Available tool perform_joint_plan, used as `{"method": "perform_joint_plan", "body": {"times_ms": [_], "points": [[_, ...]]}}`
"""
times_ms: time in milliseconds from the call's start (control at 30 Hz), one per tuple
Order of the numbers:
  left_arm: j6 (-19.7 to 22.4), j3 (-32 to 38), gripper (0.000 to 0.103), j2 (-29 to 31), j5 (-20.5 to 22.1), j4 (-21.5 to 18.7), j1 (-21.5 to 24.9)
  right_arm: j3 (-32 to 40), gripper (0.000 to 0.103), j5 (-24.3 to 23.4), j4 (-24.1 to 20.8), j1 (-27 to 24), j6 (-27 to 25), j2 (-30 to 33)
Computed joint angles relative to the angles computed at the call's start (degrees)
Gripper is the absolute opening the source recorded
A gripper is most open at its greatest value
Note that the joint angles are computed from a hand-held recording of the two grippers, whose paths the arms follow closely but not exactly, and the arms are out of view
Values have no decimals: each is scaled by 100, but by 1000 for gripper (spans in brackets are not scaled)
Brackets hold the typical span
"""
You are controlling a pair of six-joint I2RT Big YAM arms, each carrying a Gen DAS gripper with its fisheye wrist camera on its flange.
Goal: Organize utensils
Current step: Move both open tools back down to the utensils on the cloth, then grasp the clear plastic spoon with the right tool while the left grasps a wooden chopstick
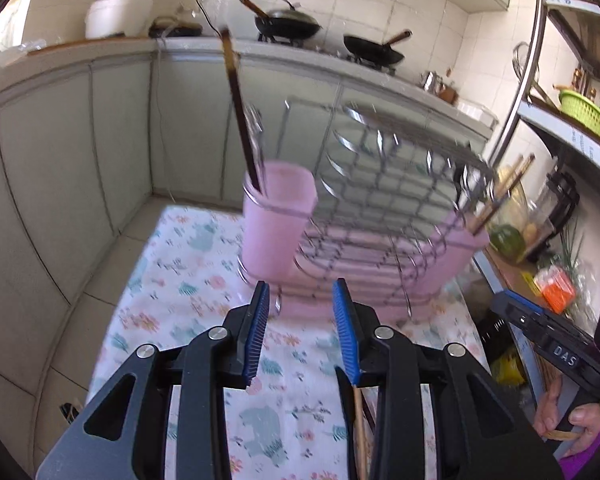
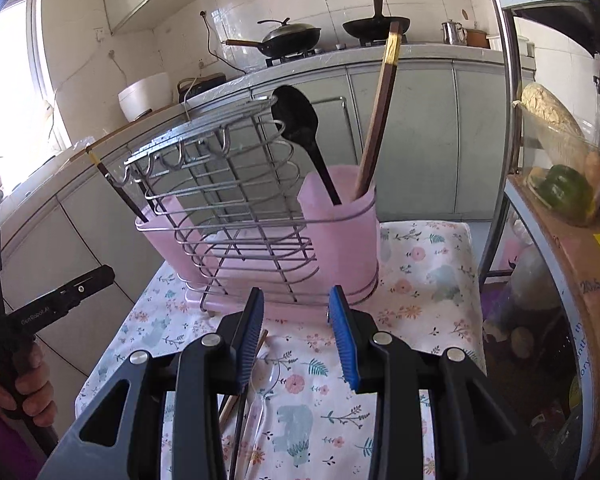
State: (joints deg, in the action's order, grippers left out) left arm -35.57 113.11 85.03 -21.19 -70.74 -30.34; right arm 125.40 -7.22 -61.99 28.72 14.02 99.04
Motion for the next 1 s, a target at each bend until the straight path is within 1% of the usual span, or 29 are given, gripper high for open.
{"method": "perform_joint_plan", "body": {"times_ms": [67,133,333,400,500,600,733,833,933,967,1000], "points": [[-55,-30,33,58,300,-74,-16,-52,33,-71,-71,2,44,16],[-12,39,33,191,628,-197,-21,-127,33,-162,-111,-9,92,16],[78,182,31,544,1204,-465,-45,-152,33,-477,-330,-100,230,120],[5,236,24,692,1541,-576,3,-80,33,-650,-469,-144,285,207],[-171,300,22,918,2040,-735,107,-31,33,-900,-640,-204,331,305],[-267,410,22,1144,2361,-878,194,-75,33,-1060,-706,-251,360,345],[-279,702,22,1449,2563,-1114,245,-64,33,-1223,-783,-307,421,418],[-164,929,22,1642,2509,-1254,209,-77,33,-1294,-805,-329,444,451],[-61,1147,22,1821,2363,-1420,155,-57,33,-1348,-835,-345,466,495],[-33,1224,21,1885,2299,-1485,137,-59,34,-1362,-838,-349,474,507],[-18,1260,14,1931,2264,-1515,119,-58,34,-1380,-842,-351,480,519]]}}
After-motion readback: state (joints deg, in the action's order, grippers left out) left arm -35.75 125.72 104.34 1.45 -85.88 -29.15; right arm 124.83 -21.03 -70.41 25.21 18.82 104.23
